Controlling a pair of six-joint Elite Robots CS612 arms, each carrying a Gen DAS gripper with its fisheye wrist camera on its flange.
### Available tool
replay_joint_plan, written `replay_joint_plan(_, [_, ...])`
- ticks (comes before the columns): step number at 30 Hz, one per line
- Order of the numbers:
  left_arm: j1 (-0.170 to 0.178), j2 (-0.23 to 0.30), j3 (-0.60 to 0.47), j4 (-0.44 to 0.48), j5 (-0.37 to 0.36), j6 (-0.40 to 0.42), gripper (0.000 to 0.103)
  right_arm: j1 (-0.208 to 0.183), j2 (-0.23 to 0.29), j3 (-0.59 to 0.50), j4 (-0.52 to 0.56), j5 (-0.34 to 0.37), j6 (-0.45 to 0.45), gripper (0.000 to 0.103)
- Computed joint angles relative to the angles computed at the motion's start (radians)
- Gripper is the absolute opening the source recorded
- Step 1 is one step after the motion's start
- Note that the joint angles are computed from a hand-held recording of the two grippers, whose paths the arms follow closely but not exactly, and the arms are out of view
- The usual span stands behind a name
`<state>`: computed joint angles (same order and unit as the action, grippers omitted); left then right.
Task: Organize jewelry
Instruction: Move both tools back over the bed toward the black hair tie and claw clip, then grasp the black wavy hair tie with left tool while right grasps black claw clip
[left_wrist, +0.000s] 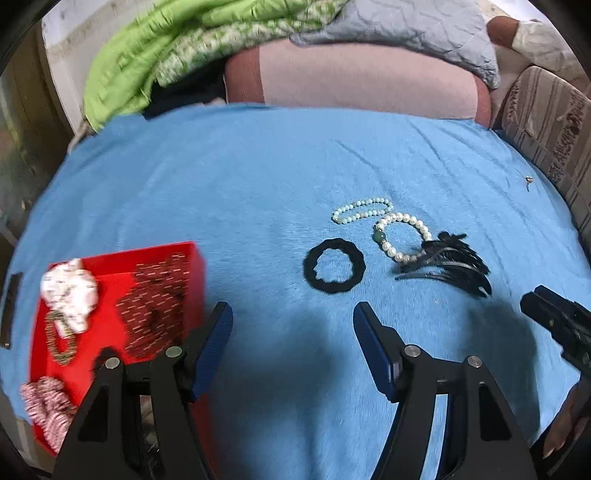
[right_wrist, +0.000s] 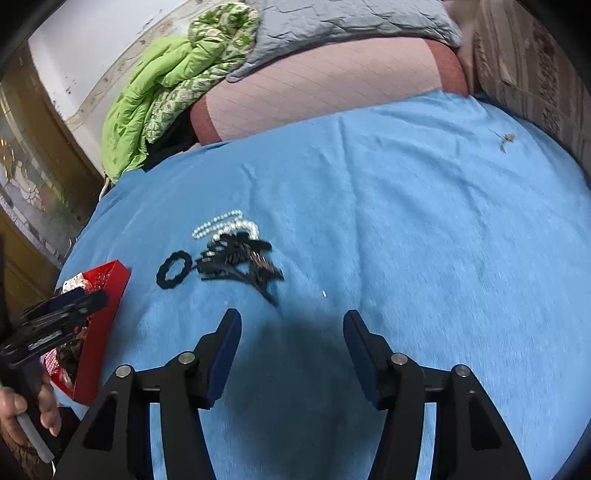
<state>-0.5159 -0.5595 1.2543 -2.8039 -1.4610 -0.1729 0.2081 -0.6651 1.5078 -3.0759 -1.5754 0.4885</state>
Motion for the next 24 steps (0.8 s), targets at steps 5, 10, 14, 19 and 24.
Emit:
replay_joint_plan(5, [0.009,0.062,-0.109,0.093,-0.031,-0.041,0.067,0.006,0.036,-0.062,0.015,-0.018,-0.069,0.07])
replay_joint_plan(10, [0.011,0.117,-0.198,0.143,-0.035,-0.032,0.067,0.004,0.078,-0.128,0.05,-0.001,-0.116,0.07])
replay_joint_plan(14, [0.014,0.146,-0.242,0.163,-0.059,-0.023,0.066,0.002,0.099,-0.158,0.055,0.02,-0.139,0.07])
replay_joint_plan(19, [0.012,0.169,-0.274,0.169,-0.055,-0.008,0.064,-0.005,0.119,-0.179,0.054,0.061,-0.143,0.07])
replay_joint_plan(24, [0.004,0.176,-0.276,0.143,-0.017,-0.001,0.048,-0.012,0.13,-0.187,0.046,0.104,-0.134,0.068])
